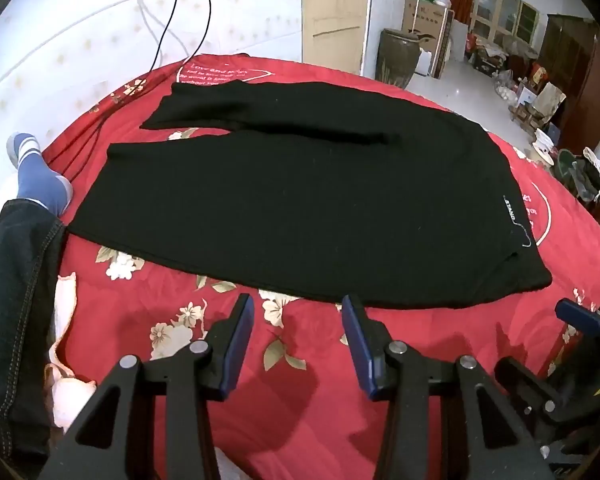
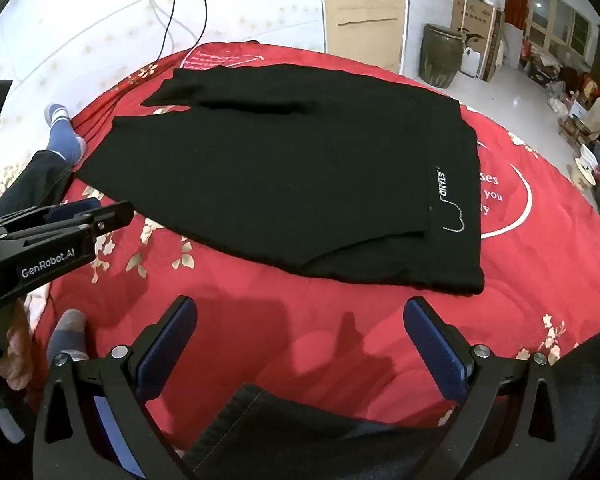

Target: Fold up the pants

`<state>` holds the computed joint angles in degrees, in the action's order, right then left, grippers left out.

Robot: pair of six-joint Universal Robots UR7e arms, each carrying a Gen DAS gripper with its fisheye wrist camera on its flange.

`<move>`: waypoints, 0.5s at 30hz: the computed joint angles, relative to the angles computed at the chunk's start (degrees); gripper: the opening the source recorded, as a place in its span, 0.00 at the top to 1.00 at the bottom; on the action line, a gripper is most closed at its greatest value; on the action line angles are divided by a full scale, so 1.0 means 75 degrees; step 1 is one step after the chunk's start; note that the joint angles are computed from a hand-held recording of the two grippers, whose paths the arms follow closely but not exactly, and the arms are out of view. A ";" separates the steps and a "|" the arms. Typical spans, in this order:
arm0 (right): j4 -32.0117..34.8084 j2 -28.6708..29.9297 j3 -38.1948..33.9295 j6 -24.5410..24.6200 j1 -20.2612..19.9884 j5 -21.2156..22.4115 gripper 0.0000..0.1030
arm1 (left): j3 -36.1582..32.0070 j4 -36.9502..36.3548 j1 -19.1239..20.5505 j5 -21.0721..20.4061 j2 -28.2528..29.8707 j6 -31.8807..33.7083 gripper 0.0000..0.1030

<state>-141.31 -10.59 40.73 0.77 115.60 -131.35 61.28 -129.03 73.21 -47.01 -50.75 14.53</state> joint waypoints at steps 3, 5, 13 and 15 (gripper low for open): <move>-0.0046 -0.0057 0.0080 0.0060 -0.0004 0.0030 0.00 | -0.0078 0.0183 0.0007 -0.0020 0.0022 -0.0036 0.53; -0.0067 -0.0107 0.0148 0.0111 -0.0007 0.0048 0.00 | 0.0011 0.0147 0.0007 -0.0024 0.0010 0.0000 0.53; -0.0086 -0.0077 0.0155 0.0159 -0.0088 0.0143 0.00 | 0.0506 -0.0503 -0.0011 0.0146 -0.0130 0.0647 0.53; -0.0126 -0.0100 0.0195 0.0168 -0.0103 0.0209 0.00 | 0.0565 -0.0536 -0.0010 0.0193 -0.0145 0.0670 0.53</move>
